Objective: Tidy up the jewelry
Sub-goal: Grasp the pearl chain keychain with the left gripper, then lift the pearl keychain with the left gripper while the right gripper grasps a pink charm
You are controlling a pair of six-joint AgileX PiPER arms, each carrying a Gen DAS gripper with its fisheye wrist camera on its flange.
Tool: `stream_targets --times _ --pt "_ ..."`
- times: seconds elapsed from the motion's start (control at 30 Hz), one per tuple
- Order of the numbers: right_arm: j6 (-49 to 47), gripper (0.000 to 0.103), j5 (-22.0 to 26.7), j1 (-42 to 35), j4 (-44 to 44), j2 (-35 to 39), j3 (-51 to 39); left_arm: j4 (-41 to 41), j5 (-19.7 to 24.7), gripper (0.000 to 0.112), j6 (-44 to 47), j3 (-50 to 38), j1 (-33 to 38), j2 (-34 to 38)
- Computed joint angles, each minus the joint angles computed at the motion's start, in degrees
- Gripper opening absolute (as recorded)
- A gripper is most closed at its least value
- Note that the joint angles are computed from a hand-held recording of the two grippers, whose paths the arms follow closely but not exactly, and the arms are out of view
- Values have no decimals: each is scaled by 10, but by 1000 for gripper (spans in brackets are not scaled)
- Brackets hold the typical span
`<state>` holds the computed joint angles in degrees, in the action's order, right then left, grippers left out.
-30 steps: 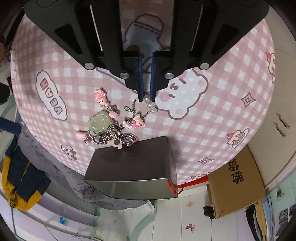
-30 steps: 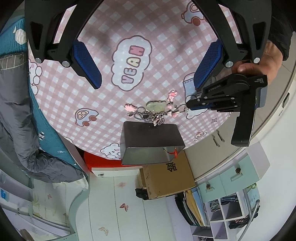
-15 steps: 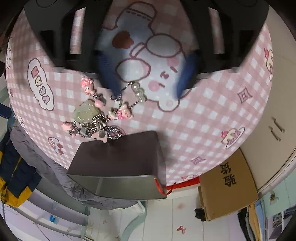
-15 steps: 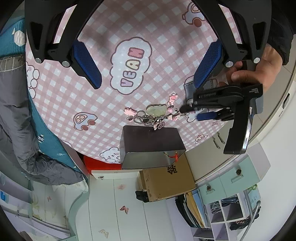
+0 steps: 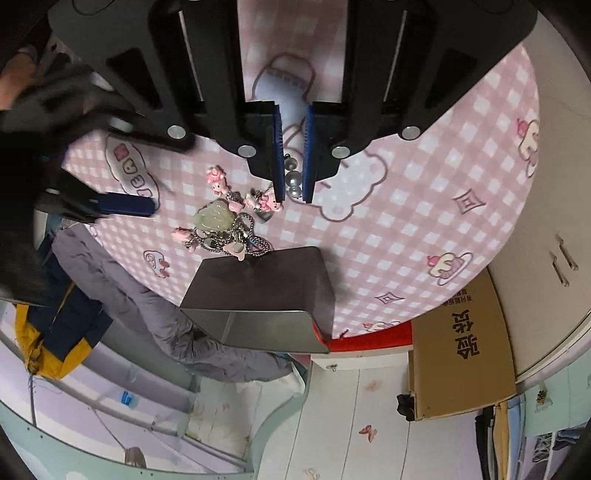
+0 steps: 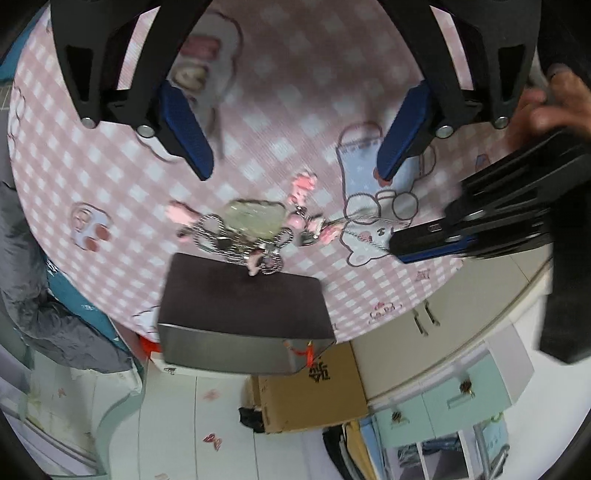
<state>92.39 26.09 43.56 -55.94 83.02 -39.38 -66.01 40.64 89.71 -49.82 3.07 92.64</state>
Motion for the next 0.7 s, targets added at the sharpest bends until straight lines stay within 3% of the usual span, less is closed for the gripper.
stream_targets --times 0.07,0.17,0.23,0.37,0.57,0.7 --pt "-52 64 -10 -16 35 41 -30 2 17 9 5 1 18 -6" --pt "-49 54 32 2 9 79 -59 3 44 9 12 -1 44 -13" --pt "-63 50 32 1 23 73 -59 6 64 9 15 -6 58 -17" --pt "-2 50 13 11 -33 42 -32 16 76 9 27 -2 75 -33" --pt "-78 49 -36 9 -2 70 -65 16 78 9 57 22 115 -21" --pt "-130 42 -72 -7 38 110 -98 15 81 9 66 26 138 9"
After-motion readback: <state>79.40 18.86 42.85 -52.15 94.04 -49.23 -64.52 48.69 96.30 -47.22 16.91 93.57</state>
